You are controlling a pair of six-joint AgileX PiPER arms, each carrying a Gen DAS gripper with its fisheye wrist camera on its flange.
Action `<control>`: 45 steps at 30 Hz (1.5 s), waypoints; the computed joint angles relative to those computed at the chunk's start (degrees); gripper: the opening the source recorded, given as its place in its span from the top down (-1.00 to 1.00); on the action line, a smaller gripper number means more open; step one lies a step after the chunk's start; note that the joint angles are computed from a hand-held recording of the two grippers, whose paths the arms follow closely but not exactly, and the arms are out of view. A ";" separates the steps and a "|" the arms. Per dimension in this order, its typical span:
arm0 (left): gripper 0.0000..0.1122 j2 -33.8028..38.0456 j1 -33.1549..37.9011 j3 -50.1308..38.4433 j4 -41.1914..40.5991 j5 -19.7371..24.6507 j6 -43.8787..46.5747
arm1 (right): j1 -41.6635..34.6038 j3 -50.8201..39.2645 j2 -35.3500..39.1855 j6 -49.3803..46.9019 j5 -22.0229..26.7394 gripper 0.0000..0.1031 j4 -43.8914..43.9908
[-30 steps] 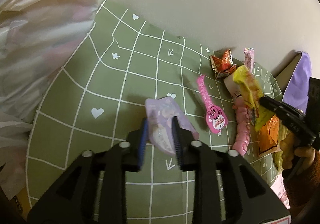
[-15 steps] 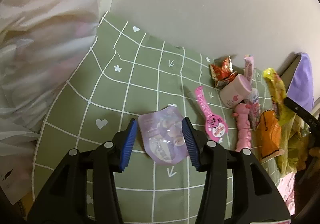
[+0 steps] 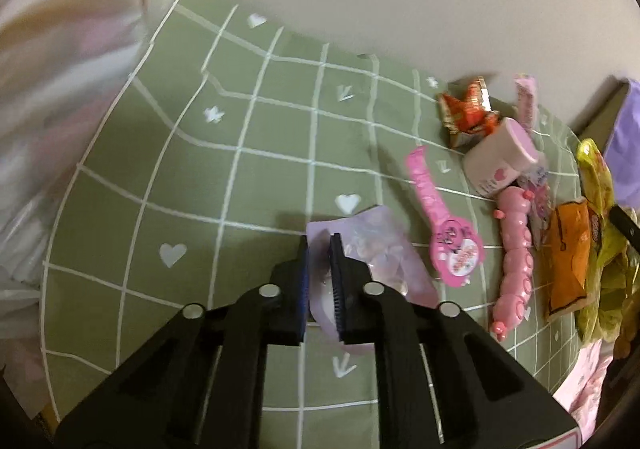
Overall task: Collect trash
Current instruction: 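Carry the clear packet with the left tool while the right tool carries the wafer bag to the basket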
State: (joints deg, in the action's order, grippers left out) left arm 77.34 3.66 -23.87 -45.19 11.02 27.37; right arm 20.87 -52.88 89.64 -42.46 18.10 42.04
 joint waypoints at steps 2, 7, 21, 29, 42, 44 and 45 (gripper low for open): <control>0.95 -2.28 -1.28 0.11 3.98 0.15 -4.08 | -0.14 0.17 -0.35 -0.41 0.03 0.75 0.51; 0.97 -9.72 -2.20 -0.48 8.85 3.64 -10.38 | -0.51 0.55 -1.49 0.03 -0.06 0.75 0.28; 0.97 -13.24 -1.53 -11.68 3.30 11.05 -5.32 | -0.82 -3.55 -2.91 9.52 0.88 0.75 -9.63; 0.97 -7.70 -8.86 -20.86 3.66 10.52 -4.68 | -2.85 -4.34 -6.43 14.50 1.76 0.75 -14.61; 0.97 -2.29 -26.00 -34.20 5.65 10.83 -4.97 | -5.00 1.62 -22.56 40.32 2.70 0.75 -39.71; 0.97 -0.72 -29.48 -36.72 6.07 10.58 -4.68 | -6.49 2.83 -25.54 42.03 3.55 0.75 -40.89; 0.97 0.11 -31.19 -37.95 6.83 10.32 -5.18 | -7.10 3.39 -27.03 42.93 4.05 0.75 -41.82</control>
State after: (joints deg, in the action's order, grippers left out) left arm 77.45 -27.53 -61.82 -38.37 21.34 22.19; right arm 13.77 -49.49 62.62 0.47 22.15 0.22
